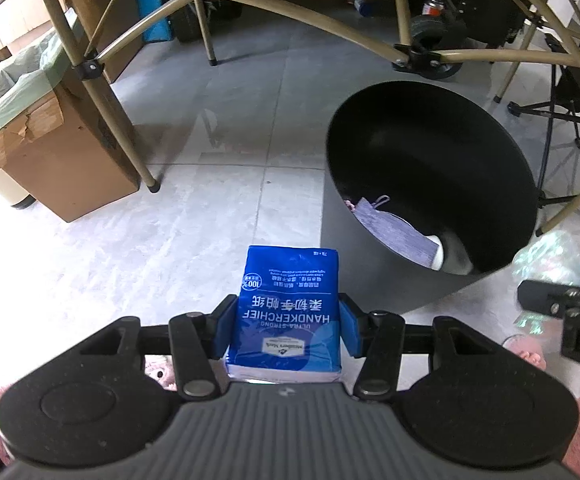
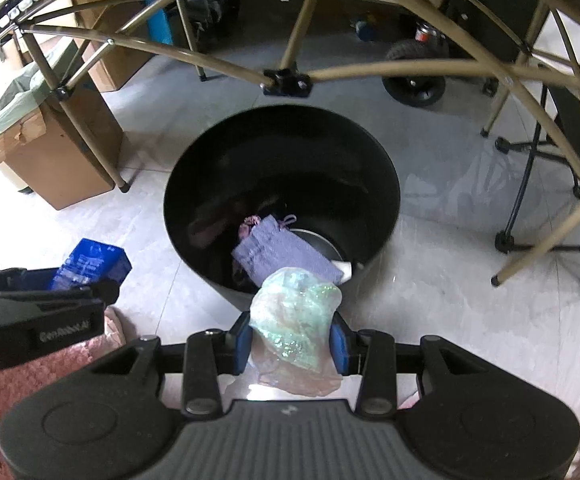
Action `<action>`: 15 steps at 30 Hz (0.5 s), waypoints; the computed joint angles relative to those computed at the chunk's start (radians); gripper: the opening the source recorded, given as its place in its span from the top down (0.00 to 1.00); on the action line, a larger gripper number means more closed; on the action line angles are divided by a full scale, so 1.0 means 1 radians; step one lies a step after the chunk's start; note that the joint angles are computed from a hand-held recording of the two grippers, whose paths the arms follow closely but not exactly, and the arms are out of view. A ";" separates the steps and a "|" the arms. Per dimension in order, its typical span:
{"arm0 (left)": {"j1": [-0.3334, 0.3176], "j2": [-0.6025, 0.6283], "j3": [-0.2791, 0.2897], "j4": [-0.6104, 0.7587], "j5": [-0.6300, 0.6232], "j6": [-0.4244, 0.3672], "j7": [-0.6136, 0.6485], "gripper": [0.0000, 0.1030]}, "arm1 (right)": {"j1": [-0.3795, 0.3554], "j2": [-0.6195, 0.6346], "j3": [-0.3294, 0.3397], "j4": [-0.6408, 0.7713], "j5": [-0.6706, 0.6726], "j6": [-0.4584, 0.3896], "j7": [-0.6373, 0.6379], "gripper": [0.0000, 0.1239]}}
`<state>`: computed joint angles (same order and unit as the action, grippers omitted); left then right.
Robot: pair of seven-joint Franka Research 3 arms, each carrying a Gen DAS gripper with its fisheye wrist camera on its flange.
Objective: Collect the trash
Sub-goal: 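Lower the right tool into the bin and open it to drop the bag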
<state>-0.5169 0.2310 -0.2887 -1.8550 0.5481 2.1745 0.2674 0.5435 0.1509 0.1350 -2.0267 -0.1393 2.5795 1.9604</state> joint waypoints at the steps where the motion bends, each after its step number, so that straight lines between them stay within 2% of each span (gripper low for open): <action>1: 0.003 0.000 0.002 -0.002 -0.001 0.003 0.002 0.49 | 0.001 0.008 0.000 0.016 -0.006 -0.008 -0.002 0.69; 15: 0.029 -0.010 0.016 -0.018 0.021 0.022 -0.010 0.49 | 0.039 0.163 -0.031 0.281 -0.046 -0.136 -0.028 0.69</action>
<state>-0.4882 0.2207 -0.2725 -1.8727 0.5689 2.1968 0.2574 0.5826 0.3135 0.1036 -1.7458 -0.1856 2.4435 1.9320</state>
